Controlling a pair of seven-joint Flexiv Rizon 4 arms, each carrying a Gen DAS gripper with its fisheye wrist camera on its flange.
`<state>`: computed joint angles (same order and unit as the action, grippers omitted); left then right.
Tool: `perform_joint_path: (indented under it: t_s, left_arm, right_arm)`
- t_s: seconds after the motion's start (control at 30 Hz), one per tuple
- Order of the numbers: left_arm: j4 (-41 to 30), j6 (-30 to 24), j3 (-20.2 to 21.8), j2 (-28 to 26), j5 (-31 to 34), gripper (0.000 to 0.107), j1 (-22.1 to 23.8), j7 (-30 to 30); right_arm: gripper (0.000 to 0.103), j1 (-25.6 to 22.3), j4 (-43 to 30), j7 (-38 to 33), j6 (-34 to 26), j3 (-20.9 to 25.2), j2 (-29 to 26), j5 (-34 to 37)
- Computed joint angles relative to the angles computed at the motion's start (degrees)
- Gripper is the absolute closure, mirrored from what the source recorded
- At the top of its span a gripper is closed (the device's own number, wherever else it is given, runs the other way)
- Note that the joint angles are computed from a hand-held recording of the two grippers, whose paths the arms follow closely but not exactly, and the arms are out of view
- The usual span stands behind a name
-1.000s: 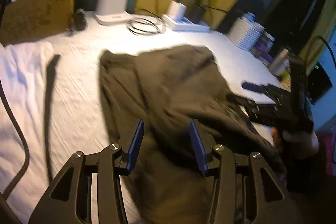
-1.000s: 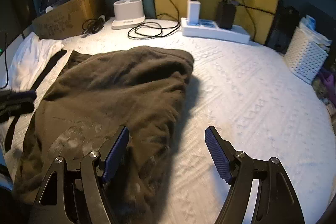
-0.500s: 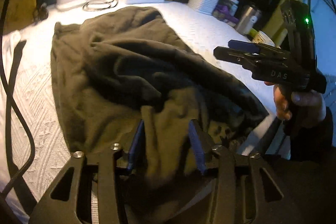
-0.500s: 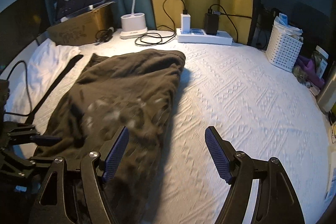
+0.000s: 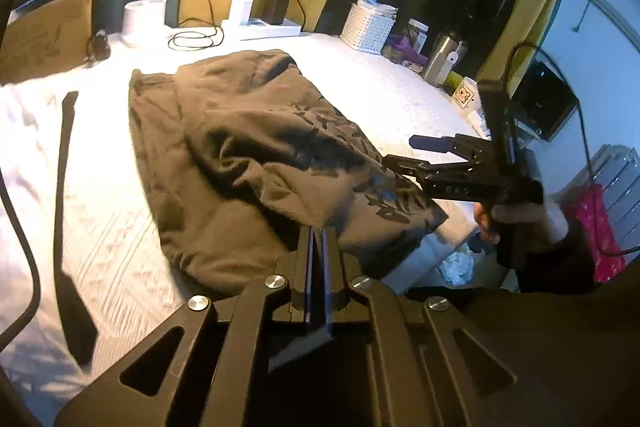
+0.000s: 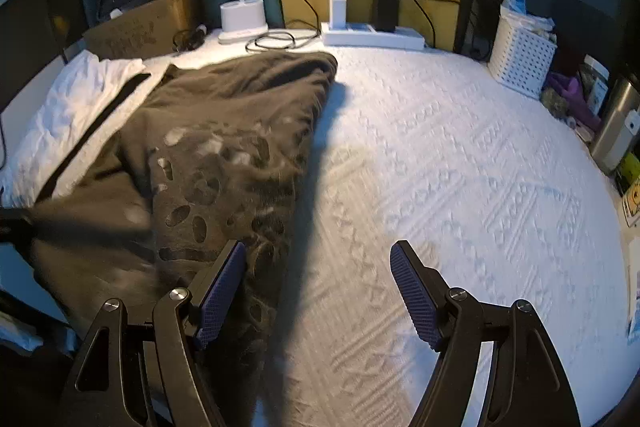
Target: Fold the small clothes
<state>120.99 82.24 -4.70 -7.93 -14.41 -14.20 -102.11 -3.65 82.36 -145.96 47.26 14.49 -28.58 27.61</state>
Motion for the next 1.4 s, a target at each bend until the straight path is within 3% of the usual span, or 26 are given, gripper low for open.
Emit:
perform_joint_path:
  t_s: [0.23,0.37,0.53,0.57,0.63,0.67,0.7,0.87,0.97,1.07,1.27,1.4]
  left_arm:
    - [1.79,-4.4,0.76,0.57,2.63,0.104,-1.2,-4.2]
    - [1.62,-7.82,0.18,1.01,2.19,0.104,-1.04,-3.27]
    - [0.43,-9.46,0.74,2.69,4.23,0.103,-0.85,-3.17]
    - [0.06,-8.68,0.93,2.99,5.15,0.1,-0.79,-3.48]
    - [0.07,-5.99,0.61,2.95,3.49,0.08,-0.34,-2.48]
    - [-0.29,-4.88,0.71,2.49,3.21,0.058,-0.12,-2.93]
    - [-1.41,-4.67,1.41,1.61,5.08,0.051,-0.07,-5.08]
    - [-8.86,-10.1,5.47,-4.48,15.72,0.052,-1.2,-16.19]
    - [-10.54,-11.99,5.39,-6.7,17.98,0.082,-1.48,-16.51]
    - [-12.24,-14.84,7.24,-6.99,23.84,0.092,-4.0,-19.95]
    - [-12.07,-17.49,7.74,-5.57,30.69,0.092,-5.64,-27.58]
    - [-12.73,-19.97,7.27,-4.78,34.28,0.092,-5.98,-30.87]
  right_arm:
    - [0.027,0.41,2.91,-0.35,3.1,-0.41,-0.32,-2.4]
    - [0.027,0.44,2.83,0.87,3.35,-0.55,-0.24,-2.91]
    - [0.027,-1.82,1.96,-1.81,1.24,1.48,1.09,1.09]
    - [0.027,-1.79,2.12,-2.3,1.18,1.48,1.4,1.59]
    - [0.027,-1.56,2.49,-3.22,0.73,1.37,1.83,2.22]
    - [0.027,-1.26,2.81,-3.47,0.79,1.16,1.96,2.25]
    - [0.027,-0.98,3.15,-3.67,0.89,0.95,2.04,2.23]
    - [0.027,-0.58,4.4,-4.04,0.54,0.33,2.13,2.46]
    - [0.027,-1.21,4.7,-5.47,0.38,0.48,2.15,3.52]
    - [0.027,-1.74,5.12,-6.63,0.19,0.5,2.29,4.54]
    - [0.027,-3.21,6.92,-11.07,2.92,1.41,2.86,8.98]
    - [0.027,-4.19,7.05,-13.28,1.56,1.33,3.23,10.59]
